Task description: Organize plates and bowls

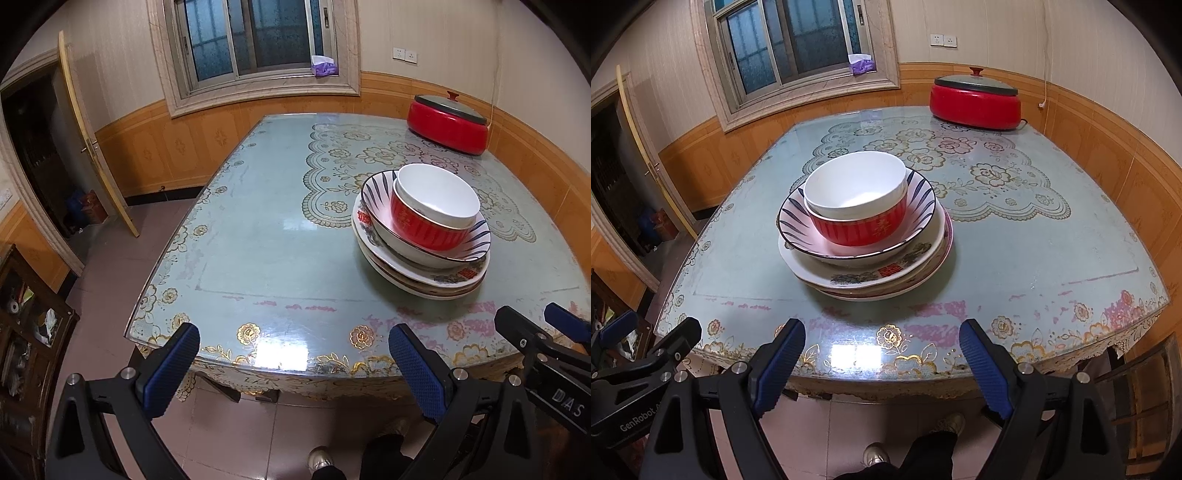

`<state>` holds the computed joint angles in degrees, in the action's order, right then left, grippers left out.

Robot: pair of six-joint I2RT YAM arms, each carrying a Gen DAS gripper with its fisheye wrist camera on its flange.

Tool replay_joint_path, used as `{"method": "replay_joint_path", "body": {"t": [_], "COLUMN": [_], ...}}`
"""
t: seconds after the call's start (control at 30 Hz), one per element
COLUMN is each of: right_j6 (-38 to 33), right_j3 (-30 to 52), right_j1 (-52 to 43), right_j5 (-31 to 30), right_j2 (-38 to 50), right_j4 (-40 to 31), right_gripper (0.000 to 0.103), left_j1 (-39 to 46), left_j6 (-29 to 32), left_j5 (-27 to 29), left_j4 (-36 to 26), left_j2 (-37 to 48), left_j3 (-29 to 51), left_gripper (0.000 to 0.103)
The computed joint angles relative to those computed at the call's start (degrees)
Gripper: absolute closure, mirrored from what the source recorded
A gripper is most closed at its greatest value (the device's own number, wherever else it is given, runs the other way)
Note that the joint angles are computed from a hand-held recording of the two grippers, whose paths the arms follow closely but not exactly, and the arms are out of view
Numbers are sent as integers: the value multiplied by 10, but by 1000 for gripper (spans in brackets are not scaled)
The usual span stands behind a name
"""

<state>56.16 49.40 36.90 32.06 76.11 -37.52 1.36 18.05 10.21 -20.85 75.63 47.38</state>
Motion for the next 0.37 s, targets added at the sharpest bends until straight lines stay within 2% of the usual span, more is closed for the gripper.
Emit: {"method": "replay_joint_path", "body": {"t": [0.37], "right_j6": [2], "right_j3": [-3], "right_j1": [-1], "right_j5": [-3], "right_j2": [-1], "right_j4": [2], "right_gripper": [16], "left_j1": [-2], "left_j6": [-1], "left_j5": [5], "left_j4": [0], "left_j2": [1], "left_j3": [-2], "left_gripper": [0]}}
